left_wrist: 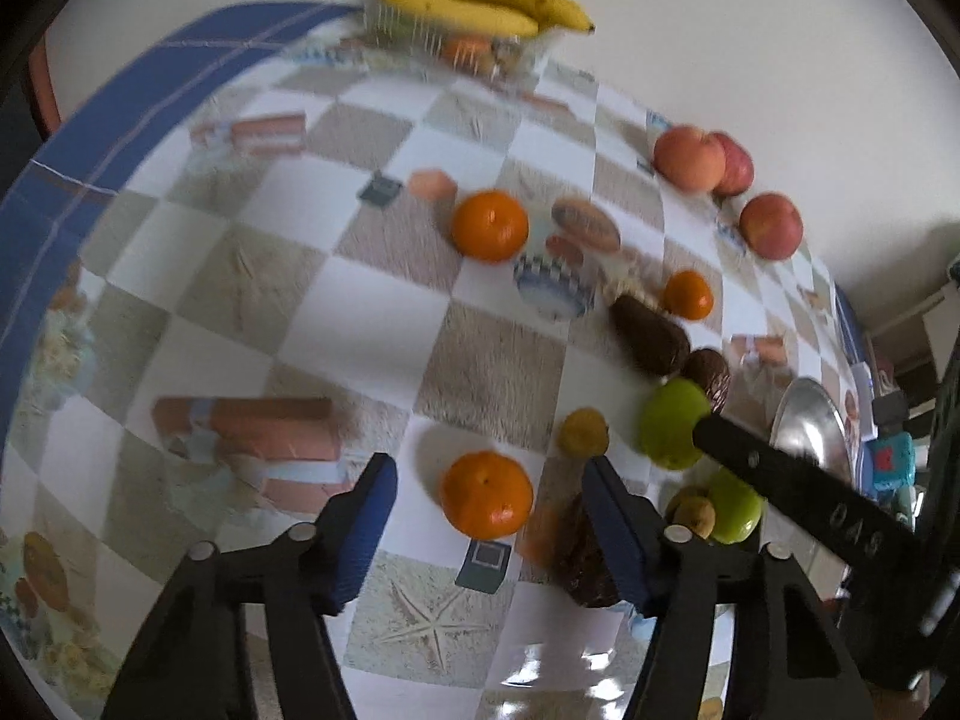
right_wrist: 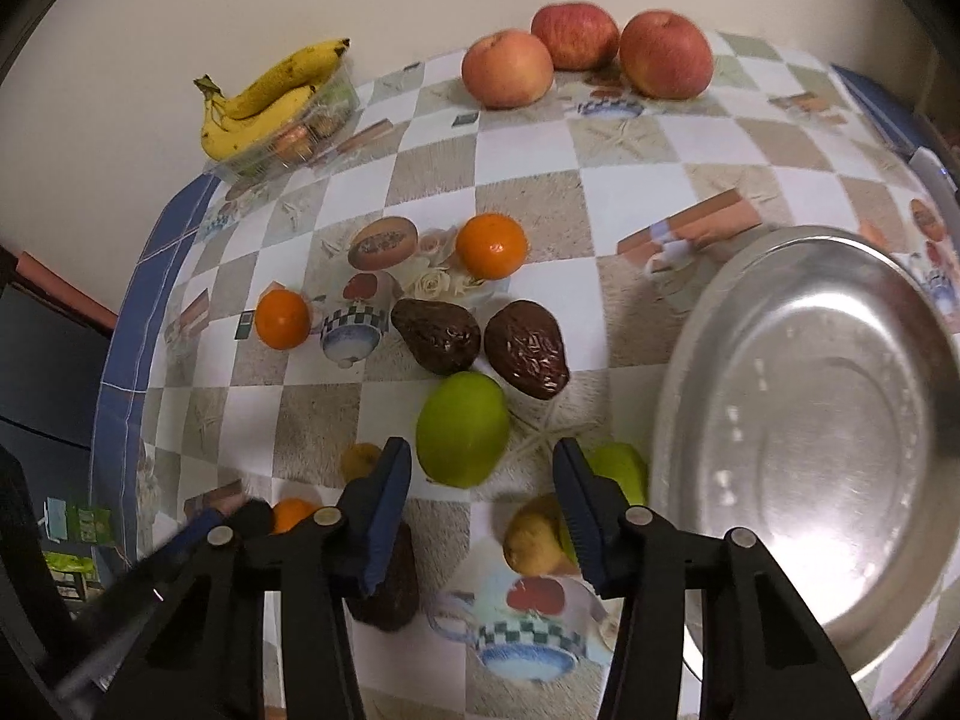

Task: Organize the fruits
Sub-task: 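Grasp the green pear with the right gripper while the left gripper grasps an orange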

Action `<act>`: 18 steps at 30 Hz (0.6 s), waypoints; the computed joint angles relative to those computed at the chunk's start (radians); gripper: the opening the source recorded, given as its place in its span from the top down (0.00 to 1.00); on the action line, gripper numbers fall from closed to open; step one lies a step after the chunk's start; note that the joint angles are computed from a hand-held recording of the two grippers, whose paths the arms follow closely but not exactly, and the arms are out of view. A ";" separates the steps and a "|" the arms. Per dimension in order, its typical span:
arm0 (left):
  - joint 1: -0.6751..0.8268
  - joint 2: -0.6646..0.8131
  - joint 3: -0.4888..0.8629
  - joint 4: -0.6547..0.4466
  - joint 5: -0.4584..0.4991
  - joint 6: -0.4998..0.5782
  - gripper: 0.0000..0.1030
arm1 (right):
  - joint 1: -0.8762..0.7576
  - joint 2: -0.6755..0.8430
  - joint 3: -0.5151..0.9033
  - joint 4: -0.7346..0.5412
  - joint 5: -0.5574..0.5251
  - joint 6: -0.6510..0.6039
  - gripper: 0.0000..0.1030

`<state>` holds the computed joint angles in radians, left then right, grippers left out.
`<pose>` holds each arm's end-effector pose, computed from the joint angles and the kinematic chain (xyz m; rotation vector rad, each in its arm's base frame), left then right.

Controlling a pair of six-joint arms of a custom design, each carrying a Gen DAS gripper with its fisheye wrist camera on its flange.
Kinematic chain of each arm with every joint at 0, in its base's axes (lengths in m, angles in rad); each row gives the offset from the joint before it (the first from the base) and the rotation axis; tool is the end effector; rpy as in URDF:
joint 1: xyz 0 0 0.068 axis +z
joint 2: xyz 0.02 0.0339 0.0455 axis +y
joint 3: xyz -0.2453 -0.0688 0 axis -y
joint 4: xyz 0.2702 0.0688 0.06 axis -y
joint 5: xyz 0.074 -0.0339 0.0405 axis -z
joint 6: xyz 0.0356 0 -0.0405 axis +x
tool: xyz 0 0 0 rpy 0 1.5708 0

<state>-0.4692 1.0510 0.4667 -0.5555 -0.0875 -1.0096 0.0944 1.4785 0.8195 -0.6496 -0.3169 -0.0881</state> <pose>0.1819 -0.0887 0.1279 -0.7588 2.6411 -0.3164 0.2734 0.0370 0.1356 -0.3191 2.8295 0.4561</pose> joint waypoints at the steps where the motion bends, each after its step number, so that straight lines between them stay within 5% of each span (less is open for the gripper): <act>1: 0.002 0.017 -0.003 0.014 0.012 0.001 0.37 | 0.006 0.020 0.006 0.009 -0.001 0.008 0.51; 9: 0.055 0.065 -0.039 0.101 0.095 0.012 0.61 | 0.027 0.128 0.036 0.052 -0.026 0.050 0.53; 18: 0.072 0.053 -0.050 0.113 0.108 -0.011 0.63 | 0.027 0.117 0.009 0.074 -0.063 0.066 0.59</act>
